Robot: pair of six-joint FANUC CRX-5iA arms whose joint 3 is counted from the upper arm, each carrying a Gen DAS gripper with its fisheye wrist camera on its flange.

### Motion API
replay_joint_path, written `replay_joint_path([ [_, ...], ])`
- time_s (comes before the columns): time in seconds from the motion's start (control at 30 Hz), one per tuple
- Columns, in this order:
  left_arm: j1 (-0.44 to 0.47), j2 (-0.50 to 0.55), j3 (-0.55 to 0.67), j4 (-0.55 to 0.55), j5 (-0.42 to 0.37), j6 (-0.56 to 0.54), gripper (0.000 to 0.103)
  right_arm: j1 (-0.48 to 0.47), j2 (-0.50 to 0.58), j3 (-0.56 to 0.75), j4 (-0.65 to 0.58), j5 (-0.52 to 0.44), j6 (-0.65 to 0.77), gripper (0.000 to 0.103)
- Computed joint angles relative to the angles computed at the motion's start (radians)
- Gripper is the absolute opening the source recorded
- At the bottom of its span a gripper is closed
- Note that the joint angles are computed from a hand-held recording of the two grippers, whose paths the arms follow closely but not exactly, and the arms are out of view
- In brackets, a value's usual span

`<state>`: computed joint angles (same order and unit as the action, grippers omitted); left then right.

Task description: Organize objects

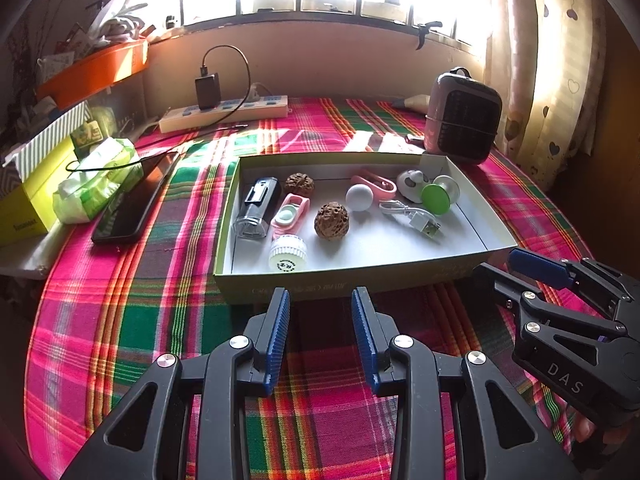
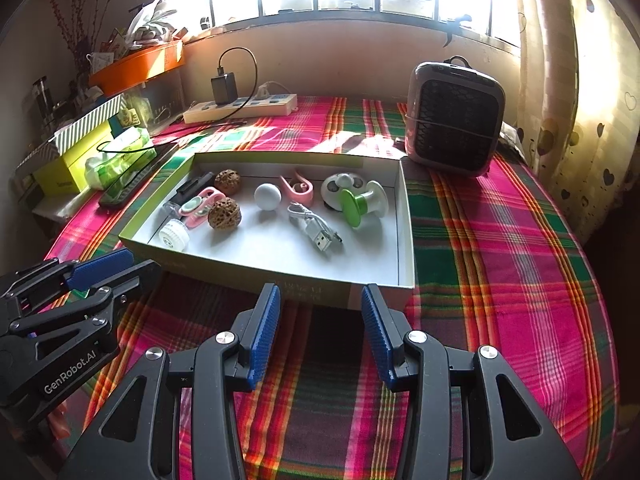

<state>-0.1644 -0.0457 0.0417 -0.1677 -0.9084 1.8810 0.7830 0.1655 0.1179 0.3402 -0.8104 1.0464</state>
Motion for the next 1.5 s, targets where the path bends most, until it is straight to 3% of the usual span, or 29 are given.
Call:
replay_joint_path([
  [0.8,-0.062,0.014,0.000,-0.107,-0.094,0.101,0.031,-0.006,-0.020,-0.054,-0.020,-0.062,-0.048,0.051],
  [1.1,-0.071,0.016,0.007,-0.125,-0.108,0.143,0.031,0.008,-0.028,-0.075,0.021,-0.078,-0.075,0.060],
  [1.27,-0.072,0.017,0.007,-0.124,-0.106,0.145,0.032,0.004,-0.017,-0.064,0.029,-0.091,-0.094,0.070],
  [1.5,-0.077,0.020,0.013,-0.132,-0.112,0.141,0.034,0.005,-0.017,-0.065,0.035,-0.096,-0.100,0.073],
])
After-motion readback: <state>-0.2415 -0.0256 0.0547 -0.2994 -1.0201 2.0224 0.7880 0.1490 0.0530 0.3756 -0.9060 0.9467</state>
